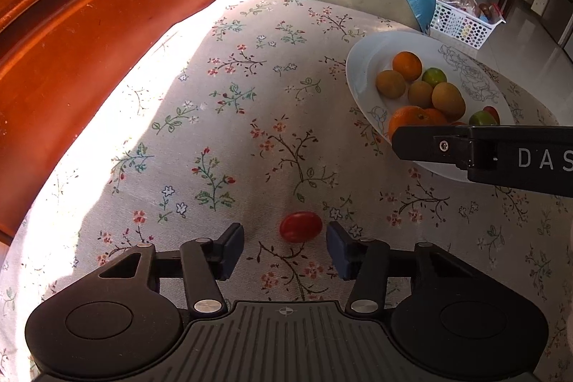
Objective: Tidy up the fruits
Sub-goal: 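Grasp the tangerine with the right gripper while the left grasps the red tomato, then lower the tangerine and tomato onto the plate and open both grippers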
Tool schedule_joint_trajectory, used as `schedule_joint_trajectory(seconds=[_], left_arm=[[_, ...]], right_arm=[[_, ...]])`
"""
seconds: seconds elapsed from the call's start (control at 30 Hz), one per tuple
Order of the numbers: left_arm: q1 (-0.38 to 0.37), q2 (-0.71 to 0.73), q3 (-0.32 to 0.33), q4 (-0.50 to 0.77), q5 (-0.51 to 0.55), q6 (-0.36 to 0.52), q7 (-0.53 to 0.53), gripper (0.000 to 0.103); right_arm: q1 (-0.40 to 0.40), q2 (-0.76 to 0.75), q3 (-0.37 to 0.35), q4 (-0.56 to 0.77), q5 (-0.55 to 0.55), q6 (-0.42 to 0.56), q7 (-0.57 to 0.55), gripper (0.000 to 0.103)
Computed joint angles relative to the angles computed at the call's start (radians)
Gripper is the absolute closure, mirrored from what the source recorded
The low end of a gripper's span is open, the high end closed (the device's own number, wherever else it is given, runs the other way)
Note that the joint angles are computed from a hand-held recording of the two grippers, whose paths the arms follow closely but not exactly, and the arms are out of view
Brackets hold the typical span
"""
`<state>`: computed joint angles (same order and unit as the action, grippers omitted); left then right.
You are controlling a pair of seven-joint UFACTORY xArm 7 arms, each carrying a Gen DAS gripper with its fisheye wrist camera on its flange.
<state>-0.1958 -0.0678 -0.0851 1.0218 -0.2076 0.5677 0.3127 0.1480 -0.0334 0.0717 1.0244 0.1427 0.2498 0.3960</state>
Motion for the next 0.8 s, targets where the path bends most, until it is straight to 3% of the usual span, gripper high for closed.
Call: schedule_joint_trajectory(seconds=[0.27, 0.43, 0.67, 0.8], left_arm=[[-0.003, 0.005, -0.004, -0.003, 0.009, -0.016, -0.018, 0.064], [-0.006, 0.002, -0.006, -0.008, 0.019, -0.027, -0.021, 0.078], [-0.014, -0.001, -0.004, 0.005, -0.036, -0.016, 0.000, 0.080], [-0.020, 0.005, 0.000, 0.035, -0.123, -0.011, 0.038, 0.080]], right_arm=[[-0.003, -0.010, -0.001, -0.011, -0.010, -0.001, 0.011, 0.072], [-0.006, -0.014, -0.001, -0.014, -0.026, -0.003, 0.029, 0.072], [-0.010, -0.029, -0.007, -0.024, -0.023, -0.008, 0.032, 0.072], [-0.017, -0.049, -0.018, -0.033, 0.004, -0.015, 0.027, 0.072]])
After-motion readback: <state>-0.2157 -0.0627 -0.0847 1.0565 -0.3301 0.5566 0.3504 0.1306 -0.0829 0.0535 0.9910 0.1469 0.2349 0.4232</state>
